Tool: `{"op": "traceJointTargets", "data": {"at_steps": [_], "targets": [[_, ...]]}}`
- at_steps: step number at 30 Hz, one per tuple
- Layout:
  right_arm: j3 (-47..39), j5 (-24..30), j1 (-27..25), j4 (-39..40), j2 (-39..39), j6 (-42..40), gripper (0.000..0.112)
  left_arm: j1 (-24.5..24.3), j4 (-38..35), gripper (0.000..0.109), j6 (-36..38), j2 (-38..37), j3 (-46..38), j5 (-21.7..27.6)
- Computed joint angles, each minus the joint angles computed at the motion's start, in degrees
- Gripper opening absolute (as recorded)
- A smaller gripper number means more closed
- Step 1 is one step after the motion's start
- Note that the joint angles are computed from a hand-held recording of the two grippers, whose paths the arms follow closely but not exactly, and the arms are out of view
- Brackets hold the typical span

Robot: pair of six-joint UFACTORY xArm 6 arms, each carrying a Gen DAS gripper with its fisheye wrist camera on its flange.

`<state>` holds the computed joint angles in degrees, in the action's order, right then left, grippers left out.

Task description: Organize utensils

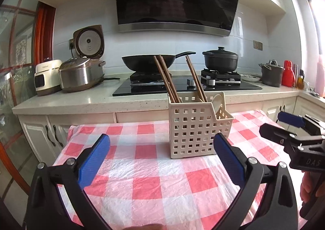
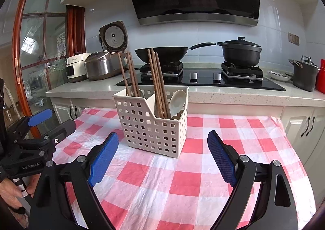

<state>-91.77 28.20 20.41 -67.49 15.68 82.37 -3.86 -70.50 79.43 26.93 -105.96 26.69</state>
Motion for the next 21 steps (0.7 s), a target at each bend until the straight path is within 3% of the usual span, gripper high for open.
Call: {"op": "traceJointTargets", "data": {"at_steps": [21], "targets": [[0.9, -0.14, 0.1, -2.73, -1.33, 2.43, 0.084, 0.49, -3.51, 0.098, 1.83, -1.44, 1.13, 1.79]]}}
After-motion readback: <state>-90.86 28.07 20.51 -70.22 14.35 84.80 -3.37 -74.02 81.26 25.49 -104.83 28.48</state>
